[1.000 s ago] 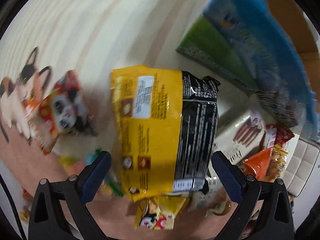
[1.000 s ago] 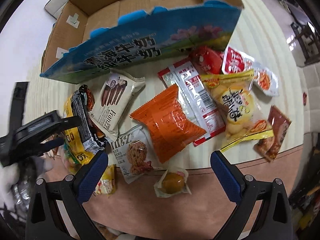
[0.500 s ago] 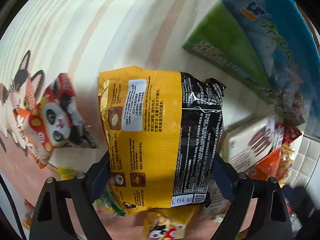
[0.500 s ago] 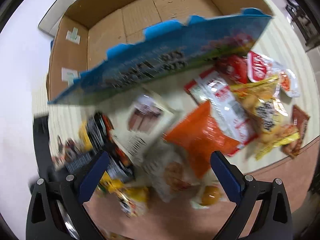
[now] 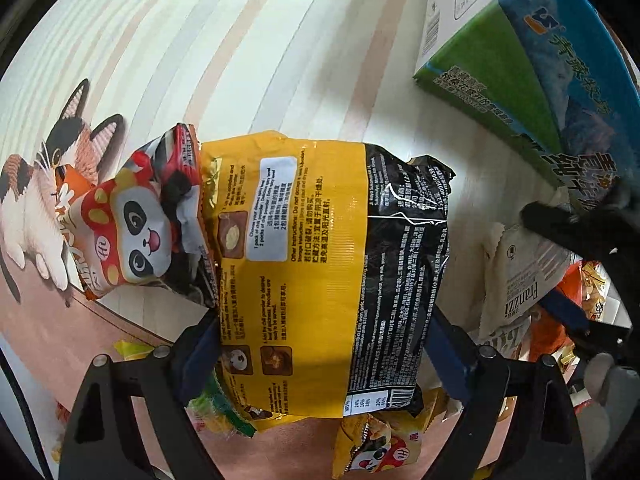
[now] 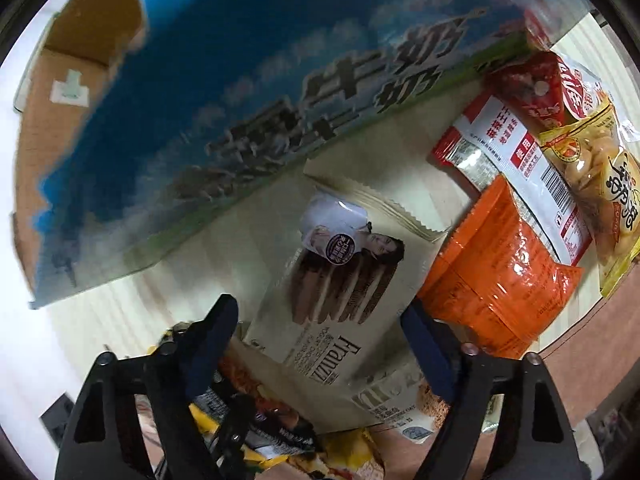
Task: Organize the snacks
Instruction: 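Grasp the yellow-black biscuit bag with the left tool while the right tool grasps the Franzzi cookie pack, then carry the yellow-black bag with the left tool while the right tool carries the Franzzi pack into the box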
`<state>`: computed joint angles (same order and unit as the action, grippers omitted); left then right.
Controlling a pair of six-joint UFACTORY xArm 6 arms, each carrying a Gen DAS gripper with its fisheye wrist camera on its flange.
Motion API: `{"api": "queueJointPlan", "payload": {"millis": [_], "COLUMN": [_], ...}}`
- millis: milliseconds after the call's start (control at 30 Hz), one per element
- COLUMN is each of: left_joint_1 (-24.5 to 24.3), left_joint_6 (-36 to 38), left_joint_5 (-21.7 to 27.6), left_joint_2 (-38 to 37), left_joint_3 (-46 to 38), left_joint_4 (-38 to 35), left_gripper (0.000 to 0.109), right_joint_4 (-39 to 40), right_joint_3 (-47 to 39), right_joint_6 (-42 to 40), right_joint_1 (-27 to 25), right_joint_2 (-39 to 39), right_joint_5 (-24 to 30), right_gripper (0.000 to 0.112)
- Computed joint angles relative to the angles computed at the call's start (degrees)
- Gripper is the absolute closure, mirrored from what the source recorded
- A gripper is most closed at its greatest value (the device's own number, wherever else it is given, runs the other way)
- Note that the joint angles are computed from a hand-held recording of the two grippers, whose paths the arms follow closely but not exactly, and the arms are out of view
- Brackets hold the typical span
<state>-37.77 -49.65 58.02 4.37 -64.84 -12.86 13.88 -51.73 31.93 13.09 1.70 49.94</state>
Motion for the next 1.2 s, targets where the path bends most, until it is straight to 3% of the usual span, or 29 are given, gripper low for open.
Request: {"api": "queueJointPlan", "payload": {"millis": [300,500,600,700,933,1200], "left_joint_1": [1.0,2.4,1.8,1.0,-1.6,-2.9], "left_joint_6": [5.6,8.3,7.5,6.3,2.2,-1.0], "left_joint_5": [-5.3,-6.5,-6.3,-6.0,-5.3,-2.9], "left_joint_2": [-2.5,-2.0,-1.8,-2.5,-7.9,-14.7], "left_joint_3": [7.2,8.8,8.3,8.8,12.8,14.9], "left_joint_4": [-3.9,-3.5,-0.9,1.4,4.7,7.1], "left_gripper": [0.016,0.02,0.022,0.022,0.025,0.025], "right_joint_4": [-10.0,-9.1,-9.2,-7.7,-7.3,-2.4], "right_joint_3": [-2.4,0.0,-0.6,-0.7,1.9,8.3], "right_joint_6": [-13.6,-12.9,-14.7,-13.3,-16.9,-29.4], "right_joint_1": [2.3,1.1,-2.1,-2.1,-2.6,-5.6], "right_joint_2": [-0.7,-2.6,-1.6,-0.7,-3.0,-16.2], "right_joint_5": [12.2,9.3,9.0,8.4,6.8,9.7], "right_gripper": [0.043,0.039,0.04,0.051,0.053,0.053]}}
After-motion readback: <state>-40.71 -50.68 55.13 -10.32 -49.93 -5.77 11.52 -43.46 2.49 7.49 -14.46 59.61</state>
